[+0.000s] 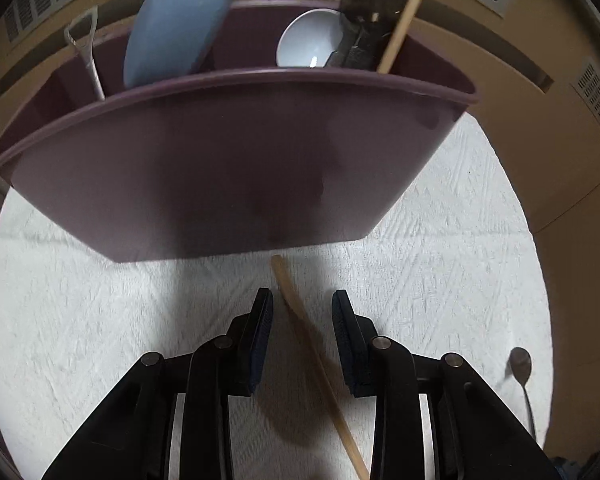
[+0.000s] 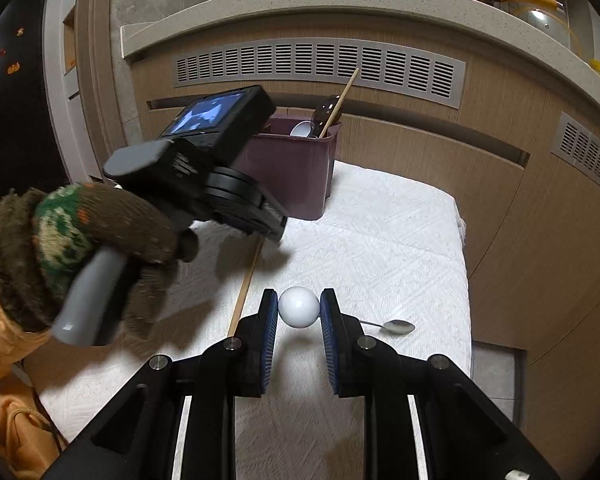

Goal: Organize utensils

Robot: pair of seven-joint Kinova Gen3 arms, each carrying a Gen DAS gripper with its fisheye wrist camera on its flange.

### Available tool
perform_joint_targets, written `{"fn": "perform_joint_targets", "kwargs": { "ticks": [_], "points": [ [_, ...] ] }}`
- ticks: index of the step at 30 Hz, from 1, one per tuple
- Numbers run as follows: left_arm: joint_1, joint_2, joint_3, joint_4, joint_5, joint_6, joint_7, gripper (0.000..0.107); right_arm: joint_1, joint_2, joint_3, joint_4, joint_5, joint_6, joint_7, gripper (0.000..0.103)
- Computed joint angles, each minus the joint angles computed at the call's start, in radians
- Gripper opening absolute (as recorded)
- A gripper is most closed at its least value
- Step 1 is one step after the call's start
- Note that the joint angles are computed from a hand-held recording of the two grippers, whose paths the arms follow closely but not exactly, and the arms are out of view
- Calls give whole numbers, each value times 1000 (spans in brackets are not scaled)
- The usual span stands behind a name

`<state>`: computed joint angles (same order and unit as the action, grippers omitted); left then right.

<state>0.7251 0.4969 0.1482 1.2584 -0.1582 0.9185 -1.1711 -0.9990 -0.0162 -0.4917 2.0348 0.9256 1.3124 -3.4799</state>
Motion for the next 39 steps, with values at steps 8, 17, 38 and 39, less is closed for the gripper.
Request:
{"fn": "perform_joint_targets", "kwargs": {
  "ticks": [8,17,38,39],
  "points": [
    [-109,-223,19,340,183,-313,-190,8,12,-35,-9,-18,2,-9,19,20],
    [-175,-522,-22,661,336,-658,-385,7,62,-63,-11,-81,27,-55,66,20],
    [-336,-456,65,573,506,-279,-616,27,297,-227,39,-59,-233,-409,260,20],
    [-330,-455,74,581,490,-285,-613,35,311,-229,37,-56,-242,-415,264,20]
  ]
}}
